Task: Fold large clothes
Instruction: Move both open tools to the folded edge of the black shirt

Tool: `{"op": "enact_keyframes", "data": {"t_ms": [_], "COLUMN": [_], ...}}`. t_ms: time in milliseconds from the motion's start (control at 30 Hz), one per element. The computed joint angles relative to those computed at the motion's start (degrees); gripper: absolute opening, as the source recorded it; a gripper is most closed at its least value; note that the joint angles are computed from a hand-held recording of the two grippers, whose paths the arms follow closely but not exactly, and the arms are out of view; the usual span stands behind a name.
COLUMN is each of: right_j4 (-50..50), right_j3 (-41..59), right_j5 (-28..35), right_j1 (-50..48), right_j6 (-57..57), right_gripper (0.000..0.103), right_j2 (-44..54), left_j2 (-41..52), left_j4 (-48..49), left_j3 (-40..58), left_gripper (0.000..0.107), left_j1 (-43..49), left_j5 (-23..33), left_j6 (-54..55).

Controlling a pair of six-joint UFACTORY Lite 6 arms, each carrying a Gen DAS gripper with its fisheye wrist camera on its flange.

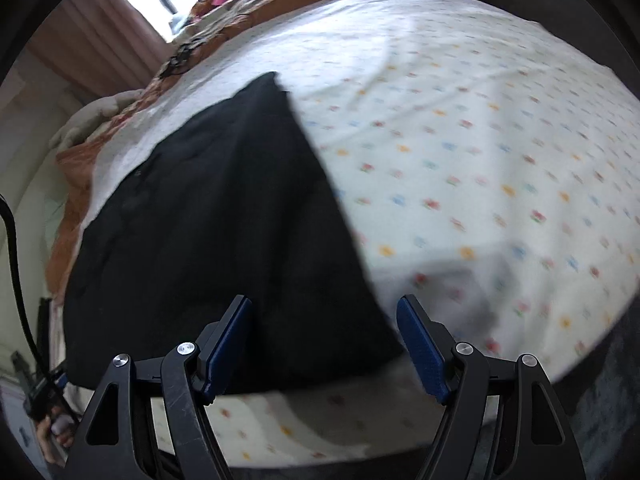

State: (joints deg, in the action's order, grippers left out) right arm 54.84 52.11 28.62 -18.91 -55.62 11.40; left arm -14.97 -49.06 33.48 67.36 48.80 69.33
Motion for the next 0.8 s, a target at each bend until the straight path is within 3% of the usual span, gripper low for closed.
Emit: {"op": "enact_keyframes", "data": {"t_ms": [133,333,533,800], "right_j4": [-1.4,-4.3,-9.7,-19.4], "right_j3": [-5.0,-10.5,-11.9,-6.6], "right_j5": [1.0,4.4,2.8,-6.4], "right_j1": [-2.8,-0.1,16.5,42.2], "right_j6": [0.0,2.9,14.0,33.0], "right_gripper": [0.074,0.074,0.073,0.067], "right_j2": [-7.2,-22.4,-29.0,-20.4], "left_j2": [-2.4,-0.8,2.2,4.6], "left_j4": [2.3,0.6,0.0,-0.6], "left_j3": [-0.2,2.2,2.3,-0.1], "left_gripper": [0.057,0.058,0.058,0.058], "left_j1": [4.3,13.6,13.4,11.1], "left_j5": [2.9,14.1,16.7,16.5], "left_j6": [-0.2,4.5,2.4,1.5]}}
